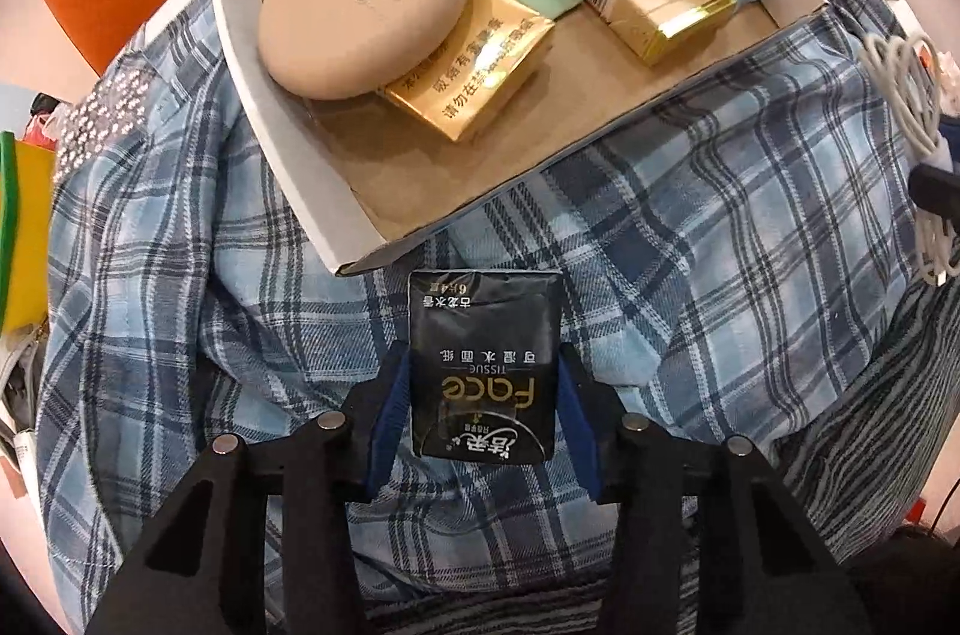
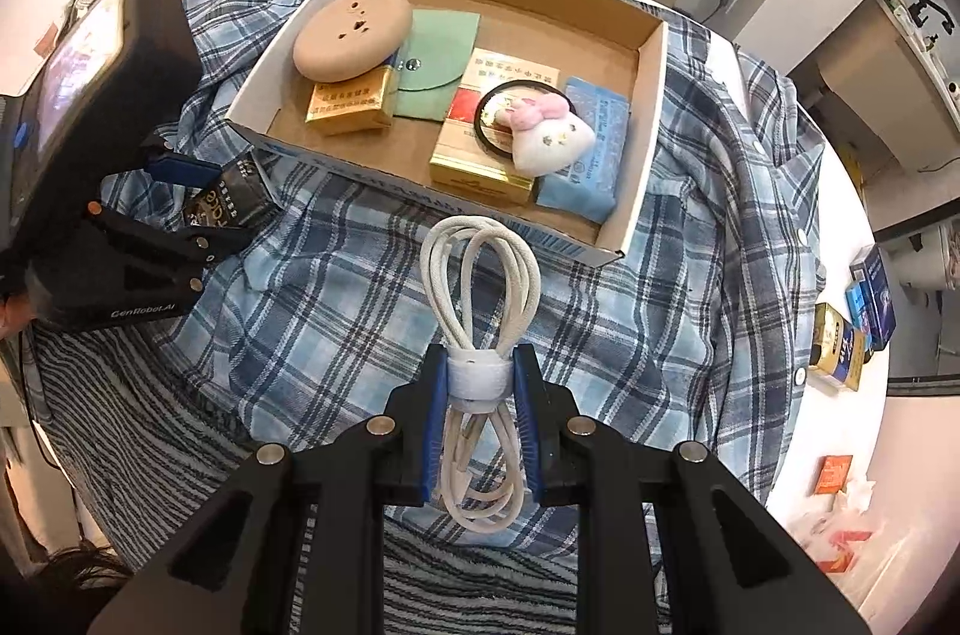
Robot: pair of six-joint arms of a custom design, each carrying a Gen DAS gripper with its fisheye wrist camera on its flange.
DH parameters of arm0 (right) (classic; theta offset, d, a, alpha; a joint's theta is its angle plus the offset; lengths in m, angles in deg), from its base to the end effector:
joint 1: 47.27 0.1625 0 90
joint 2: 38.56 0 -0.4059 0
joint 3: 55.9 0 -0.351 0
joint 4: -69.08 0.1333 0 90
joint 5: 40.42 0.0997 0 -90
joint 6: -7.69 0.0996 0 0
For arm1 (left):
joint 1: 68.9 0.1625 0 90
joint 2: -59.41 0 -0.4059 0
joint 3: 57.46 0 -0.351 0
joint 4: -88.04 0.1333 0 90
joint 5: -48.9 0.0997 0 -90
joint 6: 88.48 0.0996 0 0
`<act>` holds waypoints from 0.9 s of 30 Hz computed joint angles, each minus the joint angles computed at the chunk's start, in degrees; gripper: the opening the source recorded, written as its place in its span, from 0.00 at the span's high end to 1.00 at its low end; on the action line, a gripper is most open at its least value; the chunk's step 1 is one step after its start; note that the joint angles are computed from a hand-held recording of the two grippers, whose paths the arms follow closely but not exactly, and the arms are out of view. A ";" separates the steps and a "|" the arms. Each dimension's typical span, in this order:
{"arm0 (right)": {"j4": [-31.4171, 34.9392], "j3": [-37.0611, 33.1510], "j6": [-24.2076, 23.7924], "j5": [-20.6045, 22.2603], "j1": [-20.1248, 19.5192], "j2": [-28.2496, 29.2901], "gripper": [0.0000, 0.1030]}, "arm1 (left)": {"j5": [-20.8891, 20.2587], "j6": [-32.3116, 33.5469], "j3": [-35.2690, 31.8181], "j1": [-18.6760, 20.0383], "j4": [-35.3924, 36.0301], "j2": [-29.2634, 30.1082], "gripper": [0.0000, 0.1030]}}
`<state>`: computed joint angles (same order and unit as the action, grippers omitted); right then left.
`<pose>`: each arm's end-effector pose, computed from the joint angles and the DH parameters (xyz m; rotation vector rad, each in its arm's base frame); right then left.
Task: Organize soft objects
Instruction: 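Carry the tissue pack and cable over the box and release both inside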
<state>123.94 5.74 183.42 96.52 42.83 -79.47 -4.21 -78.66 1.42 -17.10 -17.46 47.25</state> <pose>0.0615 -0.5553 0.2134 -0.0385 -2.3063 0.2546 -0.2696 -0.6549 -0.1273 1.1599 2.0641 0.4458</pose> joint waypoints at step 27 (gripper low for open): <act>-1.74 -6.49 -1.82 -0.97 5.10 -6.66 0.78 | -5.22 7.59 9.40 -5.70 -28.40 -10.92 0.57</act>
<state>122.20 -0.74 181.60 95.55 47.92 -86.13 -9.43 -71.06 10.82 -22.81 -45.85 36.33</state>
